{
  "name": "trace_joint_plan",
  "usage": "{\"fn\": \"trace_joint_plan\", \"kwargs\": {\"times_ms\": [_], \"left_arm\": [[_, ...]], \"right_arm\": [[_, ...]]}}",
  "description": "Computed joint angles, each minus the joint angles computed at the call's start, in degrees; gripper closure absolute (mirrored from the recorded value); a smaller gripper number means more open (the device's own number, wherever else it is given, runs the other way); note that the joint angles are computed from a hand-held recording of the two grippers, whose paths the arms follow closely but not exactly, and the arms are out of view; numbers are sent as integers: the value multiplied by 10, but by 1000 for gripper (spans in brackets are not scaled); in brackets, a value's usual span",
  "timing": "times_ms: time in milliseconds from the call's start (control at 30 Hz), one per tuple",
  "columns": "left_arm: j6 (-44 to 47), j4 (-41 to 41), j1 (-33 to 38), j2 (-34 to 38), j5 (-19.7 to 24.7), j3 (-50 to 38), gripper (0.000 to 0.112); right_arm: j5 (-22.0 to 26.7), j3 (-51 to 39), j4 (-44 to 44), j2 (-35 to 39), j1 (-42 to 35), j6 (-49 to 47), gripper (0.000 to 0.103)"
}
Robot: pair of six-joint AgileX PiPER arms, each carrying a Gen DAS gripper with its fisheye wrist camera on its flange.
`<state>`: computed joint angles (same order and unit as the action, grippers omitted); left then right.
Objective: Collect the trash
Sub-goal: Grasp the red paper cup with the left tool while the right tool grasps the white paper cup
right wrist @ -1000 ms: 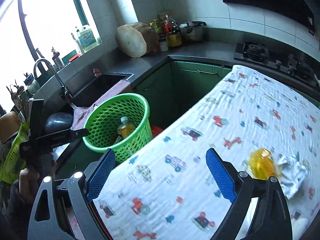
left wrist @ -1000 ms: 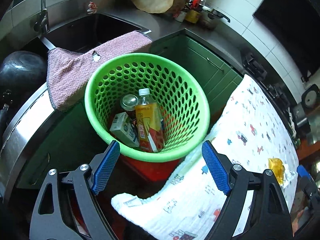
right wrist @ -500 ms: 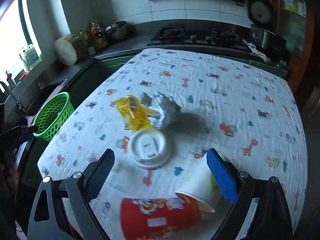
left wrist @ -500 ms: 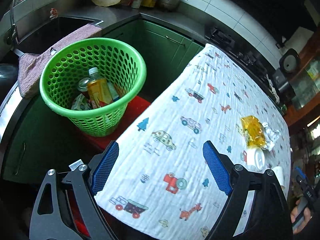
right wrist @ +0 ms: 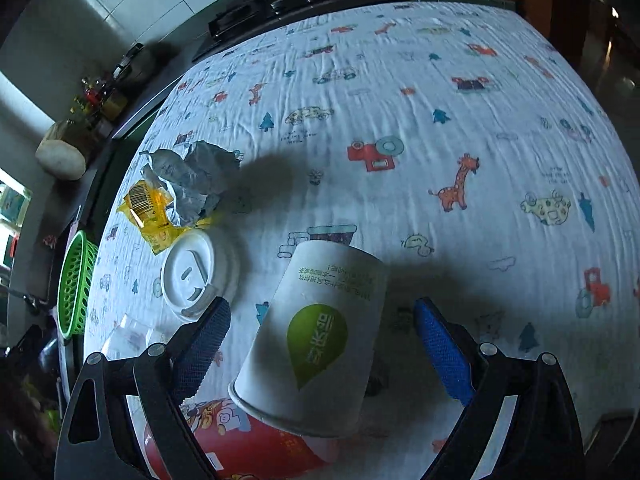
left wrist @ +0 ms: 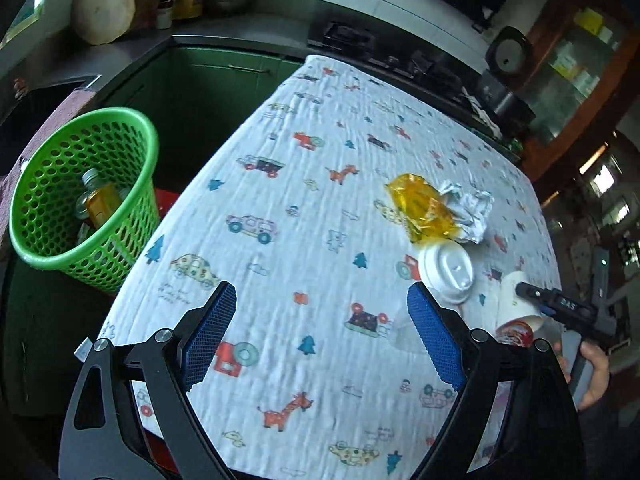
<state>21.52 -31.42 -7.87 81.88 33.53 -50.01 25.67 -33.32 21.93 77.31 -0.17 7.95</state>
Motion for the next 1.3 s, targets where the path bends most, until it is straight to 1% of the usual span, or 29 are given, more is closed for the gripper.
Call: {"fn": "trace_joint_plan", "kwargs": {"times_ms": [33,67,200,233,300,333,500,567,633,700,800,833,900,1000,1133,1300], "left_arm": [[7,-5,-14,2,1,-3,22],[15,-10,-26,5,5,-9,21],[48,-25,-77,20,22,-31,21],[49,-21,-93,24,23,-37,21],[54,-17,-123,30,28,-50,21],[60,-18,-137,33,32,-56,19],[88,-14,-204,54,52,-88,18],[100,-14,-229,70,65,-107,18],[115,-16,-253,86,76,-125,18],[135,-17,-275,107,91,-145,18],[116,20,-314,149,108,-183,18],[126,21,-324,164,119,-195,18],[119,39,-345,186,126,-212,18],[113,57,-369,215,138,-230,18],[101,75,-382,246,149,-252,20],[78,109,-398,267,151,-267,20]], "right_arm": [[0,1,36,7,-8,-31,17],[2,0,49,13,-9,-40,19],[-1,-5,61,31,2,-36,24],[-2,-3,67,33,2,-39,32],[-2,3,93,35,-7,-62,40],[-2,7,107,33,-14,-76,41],[4,24,116,-2,-34,-93,43],[6,29,98,-24,-39,-79,44],[9,34,60,-50,-39,-44,44],[16,38,54,-69,-45,-41,44],[28,48,44,-100,-64,-40,44],[31,53,52,-108,-73,-50,44],[39,61,65,-123,-93,-70,44],[52,70,84,-143,-122,-100,44],[68,75,84,-171,-141,-106,44],[89,77,75,-200,-159,-109,44]]}}
